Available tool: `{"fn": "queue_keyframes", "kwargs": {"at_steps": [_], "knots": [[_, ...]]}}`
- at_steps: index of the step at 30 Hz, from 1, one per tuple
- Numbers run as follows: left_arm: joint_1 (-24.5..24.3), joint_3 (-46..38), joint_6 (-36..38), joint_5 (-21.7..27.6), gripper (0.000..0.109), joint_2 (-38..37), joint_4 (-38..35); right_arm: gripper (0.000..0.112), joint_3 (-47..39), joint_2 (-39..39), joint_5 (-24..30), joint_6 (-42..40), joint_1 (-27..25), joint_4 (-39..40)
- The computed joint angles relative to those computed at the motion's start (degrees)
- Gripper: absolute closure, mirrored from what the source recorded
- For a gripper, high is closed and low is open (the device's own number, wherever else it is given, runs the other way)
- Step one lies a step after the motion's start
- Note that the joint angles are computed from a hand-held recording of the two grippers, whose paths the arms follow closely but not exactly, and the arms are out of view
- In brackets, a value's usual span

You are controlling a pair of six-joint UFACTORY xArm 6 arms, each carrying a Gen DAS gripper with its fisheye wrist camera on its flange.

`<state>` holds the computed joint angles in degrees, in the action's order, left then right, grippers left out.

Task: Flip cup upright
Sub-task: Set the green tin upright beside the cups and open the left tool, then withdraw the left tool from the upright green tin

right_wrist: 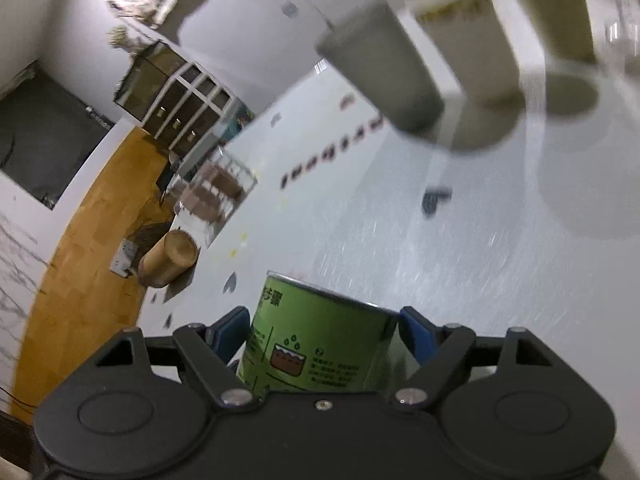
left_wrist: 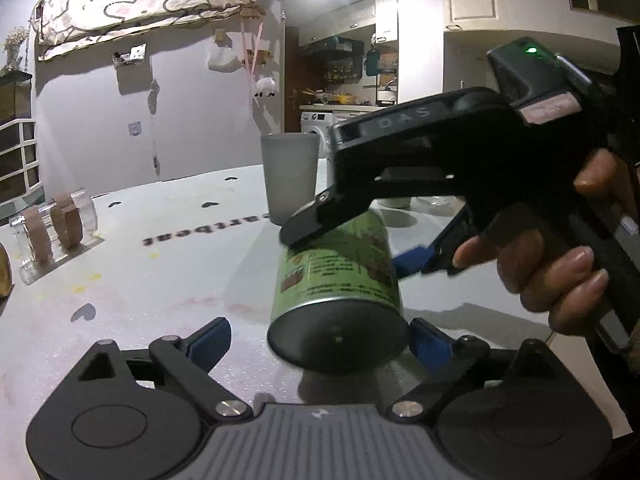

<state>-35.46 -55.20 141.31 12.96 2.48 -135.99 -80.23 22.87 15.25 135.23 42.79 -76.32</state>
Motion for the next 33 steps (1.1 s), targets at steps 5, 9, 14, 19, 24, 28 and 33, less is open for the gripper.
{"fn": "queue_keyframes", "kwargs": {"at_steps": [5,9,14,19,24,28,33], "knots": [[0.39,0.41,-0.53,0.93,0.013,-0.26,-0.02,0.031,3.34,-4.64,14.40,-7.04,3.18,0.20],[0.54,0.62,-2.27,1.27,0.013,-0.33,0.94,0.031,4.79,-6.68,24.93,-11.09,4.78,-0.65],[0.74,0.30,-4.62,1.08,0.013,0.13,2.41,0.031,2.29,-4.05,44.15,-22.38,7.66,-2.35],[0.93,0.32,-6.00,1.20,0.013,0.23,3.45,0.031,-0.33,-0.86,52.99,-30.10,6.50,-1.42],[1.09,0.29,-7.09,1.39,0.013,0.37,4.27,0.031,-0.79,-0.27,54.56,-31.14,4.05,0.92],[1.26,0.39,-7.45,1.47,0.013,0.40,4.53,0.031,-0.32,-0.06,54.21,-30.36,3.31,1.15],[1.27,0.40,-7.21,1.44,0.013,0.38,4.21,0.030,-1.33,1.19,54.55,-31.62,3.94,0.47]]}}
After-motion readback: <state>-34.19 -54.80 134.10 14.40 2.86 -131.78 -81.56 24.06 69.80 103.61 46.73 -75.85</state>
